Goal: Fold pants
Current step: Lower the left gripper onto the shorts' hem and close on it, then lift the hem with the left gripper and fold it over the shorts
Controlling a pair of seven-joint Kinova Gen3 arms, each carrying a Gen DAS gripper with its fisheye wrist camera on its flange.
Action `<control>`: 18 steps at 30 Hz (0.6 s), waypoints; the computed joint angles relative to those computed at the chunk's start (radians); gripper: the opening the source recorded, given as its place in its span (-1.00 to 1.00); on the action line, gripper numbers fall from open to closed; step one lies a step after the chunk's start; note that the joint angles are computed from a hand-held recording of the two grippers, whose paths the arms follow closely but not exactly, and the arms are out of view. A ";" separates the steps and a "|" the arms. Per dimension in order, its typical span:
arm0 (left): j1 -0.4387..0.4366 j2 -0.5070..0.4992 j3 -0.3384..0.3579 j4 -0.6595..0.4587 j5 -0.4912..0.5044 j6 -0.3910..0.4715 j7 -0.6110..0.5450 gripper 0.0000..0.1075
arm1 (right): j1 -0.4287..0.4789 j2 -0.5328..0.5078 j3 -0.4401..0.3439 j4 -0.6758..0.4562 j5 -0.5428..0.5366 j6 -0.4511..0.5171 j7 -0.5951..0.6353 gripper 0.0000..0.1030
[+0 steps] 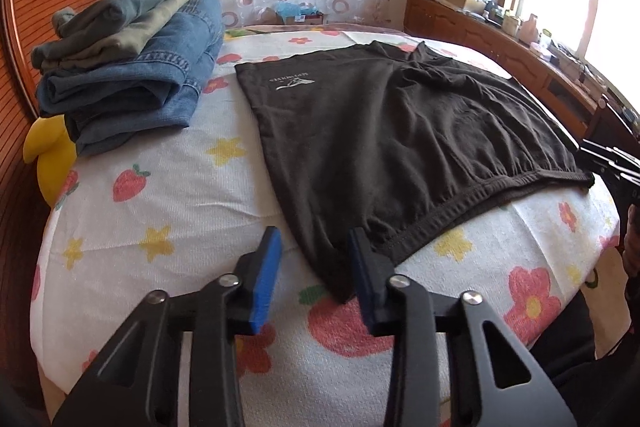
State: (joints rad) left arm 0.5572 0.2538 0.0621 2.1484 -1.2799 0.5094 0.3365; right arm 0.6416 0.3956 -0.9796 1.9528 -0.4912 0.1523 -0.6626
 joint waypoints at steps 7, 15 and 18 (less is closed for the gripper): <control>-0.015 -0.016 -0.007 0.006 -0.013 -0.061 -0.010 -0.83 | -0.002 0.013 -0.012 0.016 0.035 -0.053 -0.032 0.07; -0.026 -0.028 0.005 -0.050 0.018 -0.055 -0.108 -0.90 | 0.021 0.043 -0.037 0.016 0.128 -0.068 -0.123 0.08; -0.032 -0.032 0.003 -0.078 0.032 -0.084 -0.165 -0.90 | 0.034 0.050 -0.044 0.018 0.160 -0.074 -0.160 0.08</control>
